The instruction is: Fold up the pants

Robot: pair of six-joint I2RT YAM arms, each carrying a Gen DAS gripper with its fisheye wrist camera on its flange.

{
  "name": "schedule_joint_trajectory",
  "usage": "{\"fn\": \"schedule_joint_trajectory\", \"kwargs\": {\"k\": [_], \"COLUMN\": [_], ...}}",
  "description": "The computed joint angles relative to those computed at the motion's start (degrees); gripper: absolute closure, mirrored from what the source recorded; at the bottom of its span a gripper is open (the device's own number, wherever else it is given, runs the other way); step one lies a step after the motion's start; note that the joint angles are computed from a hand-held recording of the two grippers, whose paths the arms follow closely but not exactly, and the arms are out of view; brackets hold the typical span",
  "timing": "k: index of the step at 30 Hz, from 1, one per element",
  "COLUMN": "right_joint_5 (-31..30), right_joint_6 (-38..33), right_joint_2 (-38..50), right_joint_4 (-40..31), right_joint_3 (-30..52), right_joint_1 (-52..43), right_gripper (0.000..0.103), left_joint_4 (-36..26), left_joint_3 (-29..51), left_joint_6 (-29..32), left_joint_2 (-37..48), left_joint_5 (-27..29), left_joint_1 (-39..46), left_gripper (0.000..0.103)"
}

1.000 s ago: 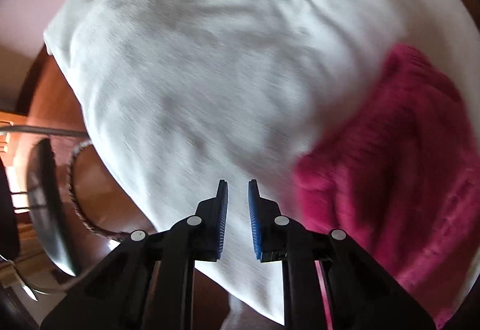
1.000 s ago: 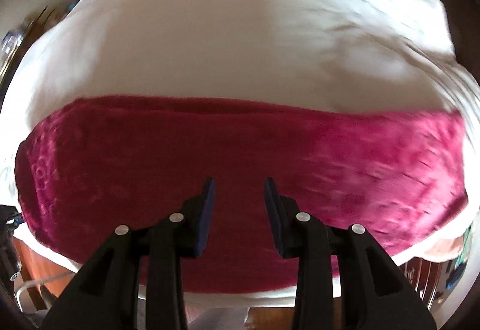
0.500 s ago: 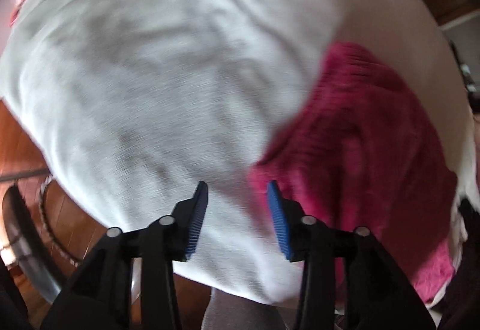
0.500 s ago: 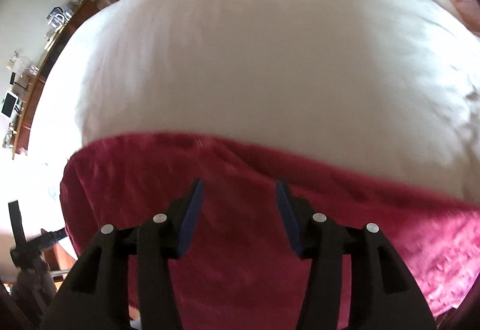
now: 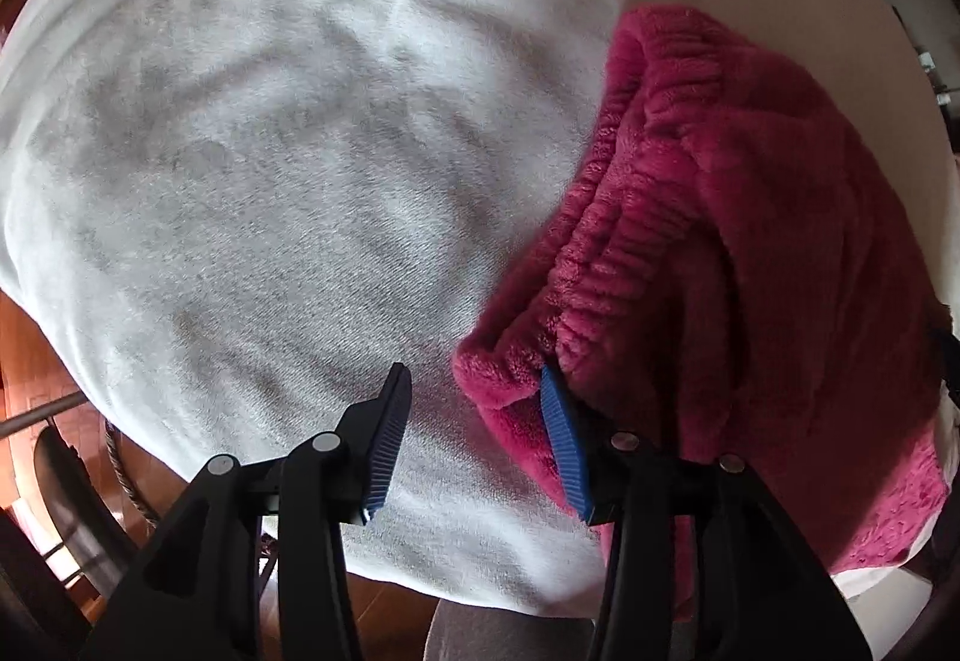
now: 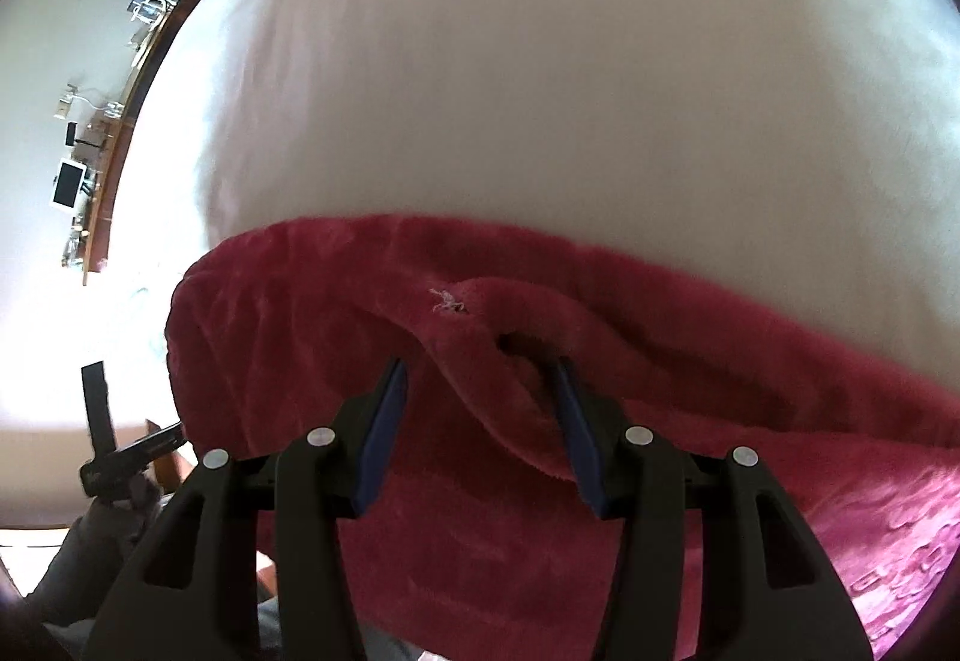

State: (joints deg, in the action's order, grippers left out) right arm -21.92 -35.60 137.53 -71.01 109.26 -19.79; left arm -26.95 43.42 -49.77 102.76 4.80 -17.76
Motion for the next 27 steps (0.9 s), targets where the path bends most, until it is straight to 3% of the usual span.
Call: {"fn": "schedule_joint_trajectory", "kwargs": {"k": [4, 7, 11, 14, 15, 22, 27], "right_joint_5": [-0.85, -0.17, 0.17, 2.90, 2.00, -1.21, 3.11], "right_joint_6": [-0.52, -2.99, 0.94, 5.15, 5.83, 14.30, 16.10], "right_joint_2": [0.51, 1.41, 5.84, 7.17, 7.62, 5.45, 9.60], "right_joint_4": [-2.26, -4.21, -2.60, -0.11, -0.68, 2.87, 5.60], "right_joint_3": [1.84, 3.48, 7.17, 9.08, 10.45, 12.55, 13.61], "right_joint_1": [-0.20, 0.20, 2.99, 3.90, 3.60, 2.12, 4.15], "right_gripper": [0.052, 0.052, 0.053, 0.088, 0.092, 0.094, 0.093], "left_joint_4": [-1.80, -1.31, -2.23, -2.13, -2.62, -3.49, -9.42], "left_joint_3": [5.54, 5.06, 5.44, 6.58, 7.54, 8.78, 17.64], "left_joint_6": [3.18, 4.06, 5.85, 5.22, 5.19, 6.51, 8.76], "left_joint_2": [4.95, 5.36, 5.45, 6.64, 6.93, 5.08, 12.38], "left_joint_5": [0.53, 0.86, 1.06, 0.92, 0.92, 1.03, -4.56], "left_joint_1": [2.02, 2.35, 3.38, 2.50, 2.55, 3.37, 0.02], "left_gripper": [0.058, 0.058, 0.058, 0.058, 0.058, 0.058, 0.052]}}
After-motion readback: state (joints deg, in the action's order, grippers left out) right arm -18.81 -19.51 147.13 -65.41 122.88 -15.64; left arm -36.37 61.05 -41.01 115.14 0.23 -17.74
